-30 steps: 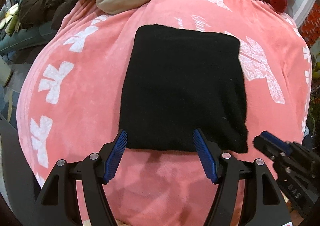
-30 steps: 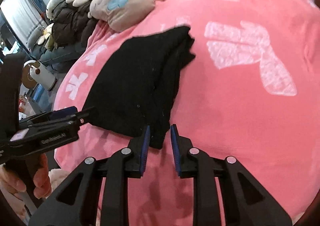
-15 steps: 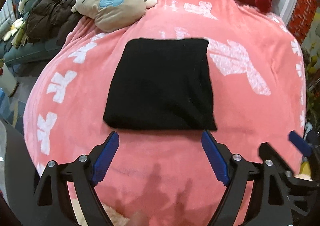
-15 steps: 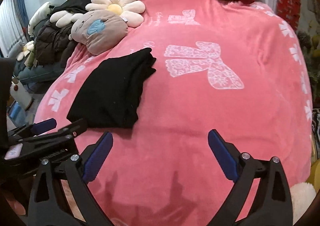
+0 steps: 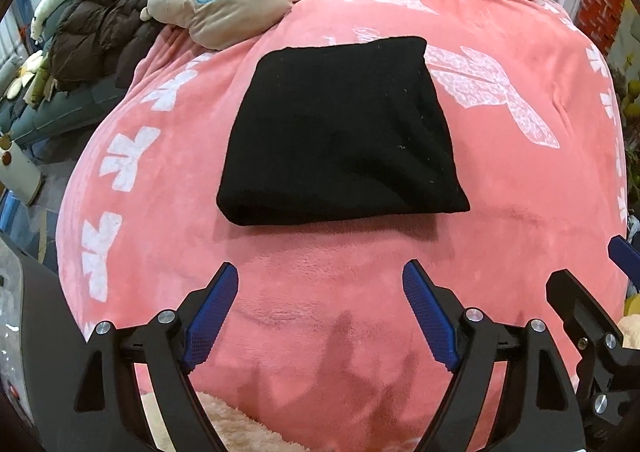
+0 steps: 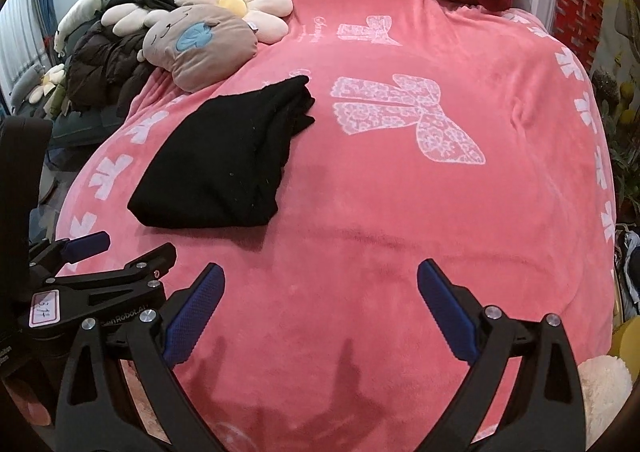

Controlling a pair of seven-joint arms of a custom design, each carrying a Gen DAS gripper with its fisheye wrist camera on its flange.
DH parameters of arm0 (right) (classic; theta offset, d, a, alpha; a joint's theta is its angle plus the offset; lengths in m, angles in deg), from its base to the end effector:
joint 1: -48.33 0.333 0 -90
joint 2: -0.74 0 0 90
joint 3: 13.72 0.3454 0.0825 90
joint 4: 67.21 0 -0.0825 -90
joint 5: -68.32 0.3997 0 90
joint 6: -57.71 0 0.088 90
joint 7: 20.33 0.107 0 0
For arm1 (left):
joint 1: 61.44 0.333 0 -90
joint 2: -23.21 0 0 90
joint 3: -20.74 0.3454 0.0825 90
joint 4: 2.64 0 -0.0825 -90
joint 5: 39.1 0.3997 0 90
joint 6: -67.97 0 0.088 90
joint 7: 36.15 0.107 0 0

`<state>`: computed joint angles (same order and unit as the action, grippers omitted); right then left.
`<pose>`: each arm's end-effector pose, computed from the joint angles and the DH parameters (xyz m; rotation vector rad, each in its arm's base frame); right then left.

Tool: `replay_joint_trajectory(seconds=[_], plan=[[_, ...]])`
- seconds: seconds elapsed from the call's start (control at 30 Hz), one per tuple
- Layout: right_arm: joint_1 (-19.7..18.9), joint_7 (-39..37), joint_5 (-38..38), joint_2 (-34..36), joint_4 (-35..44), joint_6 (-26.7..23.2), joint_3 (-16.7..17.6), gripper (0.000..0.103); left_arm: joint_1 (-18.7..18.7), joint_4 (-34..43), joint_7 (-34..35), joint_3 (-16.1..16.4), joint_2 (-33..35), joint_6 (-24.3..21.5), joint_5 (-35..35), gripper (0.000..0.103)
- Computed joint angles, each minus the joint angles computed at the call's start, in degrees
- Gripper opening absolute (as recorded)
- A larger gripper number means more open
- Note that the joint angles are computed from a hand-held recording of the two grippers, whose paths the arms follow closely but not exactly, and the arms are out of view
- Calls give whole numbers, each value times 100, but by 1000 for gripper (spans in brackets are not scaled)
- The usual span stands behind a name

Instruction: Fold small clothes

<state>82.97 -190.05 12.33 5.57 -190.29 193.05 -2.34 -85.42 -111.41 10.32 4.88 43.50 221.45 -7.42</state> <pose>0.4126 0.4103 0.4002 -1.5720 2.0684 -0.7614 0.5224 -0.4361 0.3857 -1.6128 2.2795 -0.6069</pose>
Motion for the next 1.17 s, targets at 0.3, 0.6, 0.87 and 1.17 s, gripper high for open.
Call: replay_joint_trajectory(seconds=[0.3, 0.6, 0.87, 1.17], plan=[[19, -42, 165, 84, 10, -45, -1, 95, 70, 21, 194, -78, 108, 31, -241, 82], [66, -75, 250, 172, 94, -128, -10, 95, 52, -1, 118, -40, 115, 62, -223, 82], [102, -99, 286, 230, 160, -163, -16, 95, 30, -55, 3, 17, 93, 181, -79, 82], [109, -140, 325, 230, 160, -166, -25, 95, 136, 24, 302, -127, 177, 70, -376, 69]])
